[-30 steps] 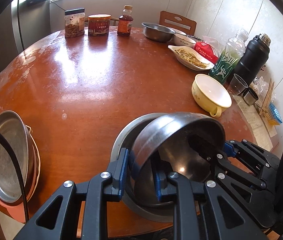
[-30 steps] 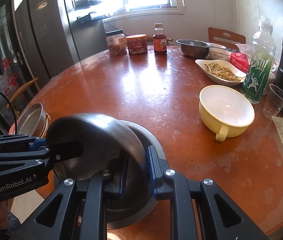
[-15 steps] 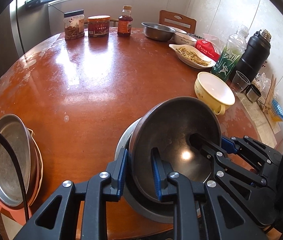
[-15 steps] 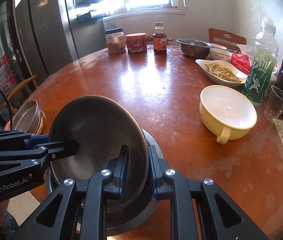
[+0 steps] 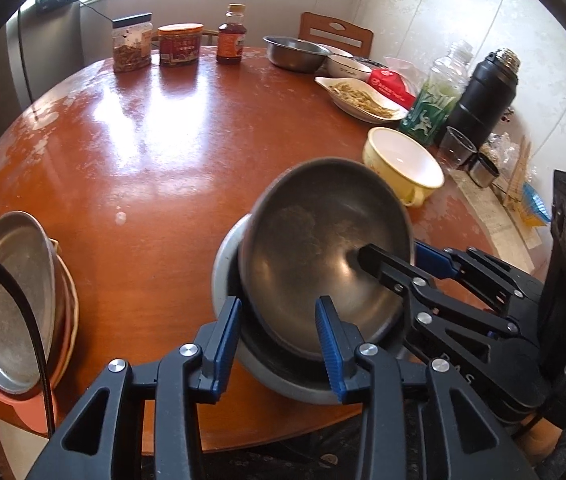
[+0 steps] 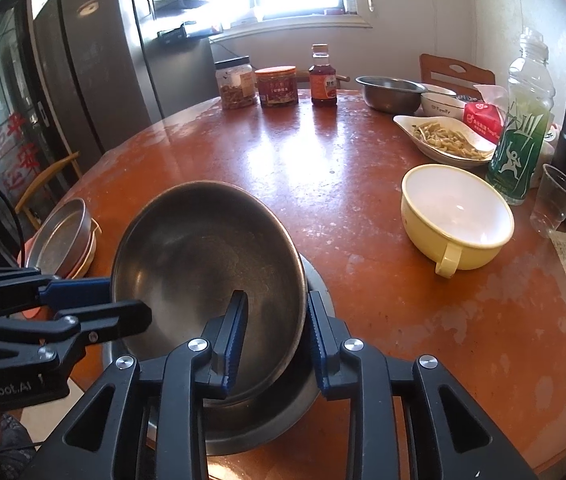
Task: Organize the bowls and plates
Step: 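Open the left gripper and release the small steel bowl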
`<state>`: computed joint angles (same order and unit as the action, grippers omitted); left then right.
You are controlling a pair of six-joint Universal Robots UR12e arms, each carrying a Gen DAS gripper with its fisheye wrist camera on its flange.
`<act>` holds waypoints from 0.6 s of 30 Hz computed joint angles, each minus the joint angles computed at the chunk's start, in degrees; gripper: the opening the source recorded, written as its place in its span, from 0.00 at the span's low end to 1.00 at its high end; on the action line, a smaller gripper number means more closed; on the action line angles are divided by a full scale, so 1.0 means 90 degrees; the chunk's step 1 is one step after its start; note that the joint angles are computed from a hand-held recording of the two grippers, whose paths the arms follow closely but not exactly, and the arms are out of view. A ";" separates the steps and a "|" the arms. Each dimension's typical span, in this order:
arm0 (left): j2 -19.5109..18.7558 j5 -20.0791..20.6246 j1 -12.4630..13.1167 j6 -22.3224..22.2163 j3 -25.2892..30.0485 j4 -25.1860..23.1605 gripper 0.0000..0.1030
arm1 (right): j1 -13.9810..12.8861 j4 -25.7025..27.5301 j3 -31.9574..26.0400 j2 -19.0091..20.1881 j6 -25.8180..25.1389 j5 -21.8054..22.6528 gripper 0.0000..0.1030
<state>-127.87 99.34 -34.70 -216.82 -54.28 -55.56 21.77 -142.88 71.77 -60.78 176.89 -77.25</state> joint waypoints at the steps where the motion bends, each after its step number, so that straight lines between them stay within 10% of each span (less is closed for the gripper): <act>1: -0.0014 -0.0003 -0.0011 0.0025 0.0030 -0.0044 0.37 | -0.0004 0.0021 0.0000 -0.0005 -0.0006 0.0012 0.30; 18: -0.0027 -0.0117 -0.0018 -0.0113 0.0133 -0.0259 0.38 | -0.0045 0.0255 0.0115 -0.0150 -0.0007 0.0248 0.39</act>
